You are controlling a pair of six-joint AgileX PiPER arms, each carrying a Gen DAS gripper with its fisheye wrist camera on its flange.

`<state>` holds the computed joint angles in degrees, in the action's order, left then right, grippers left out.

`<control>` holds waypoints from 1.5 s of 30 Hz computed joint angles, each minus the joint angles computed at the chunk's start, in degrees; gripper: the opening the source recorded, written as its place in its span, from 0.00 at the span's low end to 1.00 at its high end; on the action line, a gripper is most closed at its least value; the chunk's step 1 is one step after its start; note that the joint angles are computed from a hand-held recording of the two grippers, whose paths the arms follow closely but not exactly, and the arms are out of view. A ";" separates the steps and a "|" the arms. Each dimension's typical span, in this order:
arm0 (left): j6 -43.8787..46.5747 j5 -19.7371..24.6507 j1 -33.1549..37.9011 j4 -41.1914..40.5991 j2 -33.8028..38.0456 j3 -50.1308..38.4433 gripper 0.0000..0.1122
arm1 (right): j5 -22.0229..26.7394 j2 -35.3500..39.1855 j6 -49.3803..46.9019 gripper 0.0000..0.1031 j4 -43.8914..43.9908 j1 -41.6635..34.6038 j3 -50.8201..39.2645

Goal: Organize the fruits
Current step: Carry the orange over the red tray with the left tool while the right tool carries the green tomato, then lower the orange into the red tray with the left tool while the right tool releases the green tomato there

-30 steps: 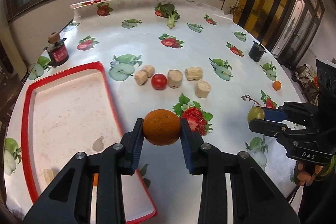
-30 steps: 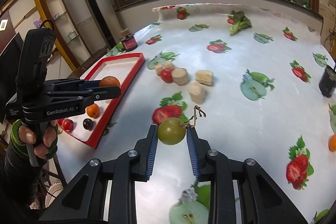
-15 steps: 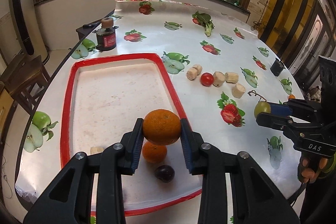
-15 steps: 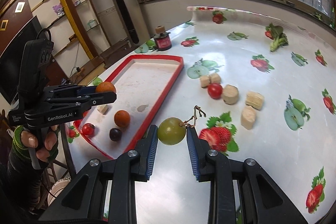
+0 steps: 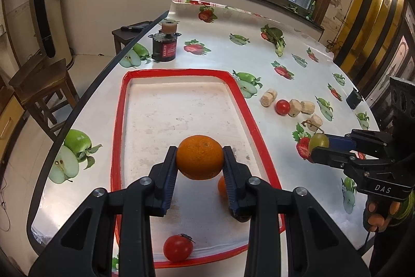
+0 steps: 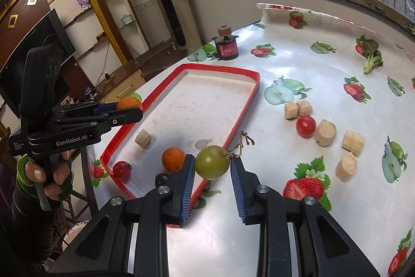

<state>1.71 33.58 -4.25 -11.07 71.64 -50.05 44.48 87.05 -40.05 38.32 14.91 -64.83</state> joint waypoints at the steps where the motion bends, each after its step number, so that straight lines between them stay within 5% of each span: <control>1: 0.53 0.04 0.60 -0.40 -0.07 0.13 0.28 | -0.13 0.66 0.27 0.28 -0.06 0.43 -0.61; 25: 11.37 -1.63 9.29 -10.99 13.80 -3.74 0.28 | -3.09 19.51 8.45 0.29 -4.00 10.49 -16.04; 45: 5.63 -0.34 8.05 -5.00 18.55 -5.44 0.29 | -2.33 26.05 10.64 0.31 -7.83 12.53 -20.06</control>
<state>7.34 33.23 3.80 -16.08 90.18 -55.49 42.16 113.09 -29.41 30.50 27.44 -84.89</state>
